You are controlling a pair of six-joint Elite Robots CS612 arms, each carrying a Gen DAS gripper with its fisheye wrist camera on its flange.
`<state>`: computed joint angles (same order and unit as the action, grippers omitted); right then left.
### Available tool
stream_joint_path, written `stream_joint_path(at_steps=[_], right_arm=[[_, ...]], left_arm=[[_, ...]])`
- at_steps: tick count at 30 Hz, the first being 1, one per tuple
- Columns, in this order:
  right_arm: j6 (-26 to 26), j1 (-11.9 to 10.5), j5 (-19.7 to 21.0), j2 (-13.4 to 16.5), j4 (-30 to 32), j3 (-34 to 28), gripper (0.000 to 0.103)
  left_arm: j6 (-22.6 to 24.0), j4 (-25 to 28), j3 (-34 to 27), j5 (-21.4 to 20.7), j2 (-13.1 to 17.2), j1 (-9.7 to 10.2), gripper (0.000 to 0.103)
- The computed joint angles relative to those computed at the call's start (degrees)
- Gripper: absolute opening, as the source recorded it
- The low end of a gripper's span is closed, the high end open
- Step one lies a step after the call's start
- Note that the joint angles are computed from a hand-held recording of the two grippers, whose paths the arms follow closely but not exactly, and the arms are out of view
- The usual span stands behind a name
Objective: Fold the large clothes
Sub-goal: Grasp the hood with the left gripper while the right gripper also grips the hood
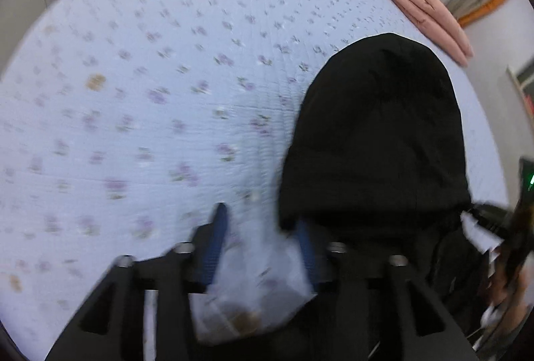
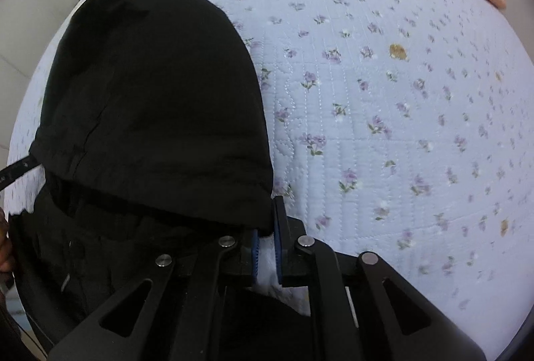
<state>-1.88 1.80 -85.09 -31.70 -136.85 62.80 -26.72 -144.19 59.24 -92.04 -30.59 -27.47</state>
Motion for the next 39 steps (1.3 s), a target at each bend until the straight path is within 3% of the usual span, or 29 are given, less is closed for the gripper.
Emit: stream_joint_path(at_steps=[4, 7, 9, 12, 16, 20, 22, 27, 31, 34, 36, 39], right_arm=[[-1.4, -1.2, 3.0, -3.5, -4.5, 4.5, 0.050], [-1.7, -1.5, 4.6, -4.9, -9.0, 5.5, 0.051], [-0.9, -1.3, 5.8, -4.1, -10.7, 3.4, 0.051], [1.1, -0.5, 6.9, -0.3, -9.2, -3.6, 0.052], [4.3, 0.6, 7.4, 6.8, -3.2, -15.2, 0.052], [3.7, 1.9, 6.1, 13.0, 7.1, -25.4, 0.052], [3.5, 2.0, 5.6, 14.2, 7.8, -26.6, 0.052], [1.9, 2.8, 3.0, 13.9, 7.6, -26.6, 0.052], [0.7, 1.9, 7.9, 7.4, 0.1, -16.5, 0.052], [-1.7, 1.6, 8.5, 3.2, -5.8, -8.8, 0.052], [-3.3, 1.6, 7.6, 2.6, -5.0, -7.3, 0.048], [-4.5, 1.9, 4.9, 4.1, 1.6, -8.5, 0.035]], left_arm=[[6.1, -3.9, 5.7, 4.2, -4.5, -0.40, 0.052], [7.8, -8.4, 6.7, 4.5, -5.9, -0.37, 0.054], [7.9, -9.7, 4.1, 2.9, -4.8, -0.55, 0.058], [9.5, -7.4, -2.3, 2.4, -1.6, -1.22, 0.059], [10.9, 3.2, -13.3, -1.6, 5.2, -1.13, 0.059], [12.5, 5.5, -13.7, -0.5, 7.0, -1.88, 0.059], [12.3, 3.6, -12.9, -0.8, 7.4, -1.86, 0.059], [12.3, 2.5, -11.8, -0.4, 6.7, -1.87, 0.059], [12.1, -3.7, -6.5, -2.0, 3.1, -1.63, 0.060], [11.7, -7.3, -3.0, -2.3, 0.9, -1.55, 0.060], [10.9, -6.4, -3.1, -2.8, 1.0, -1.33, 0.060], [10.1, 0.6, -6.5, -0.3, 3.1, -1.37, 0.059]])
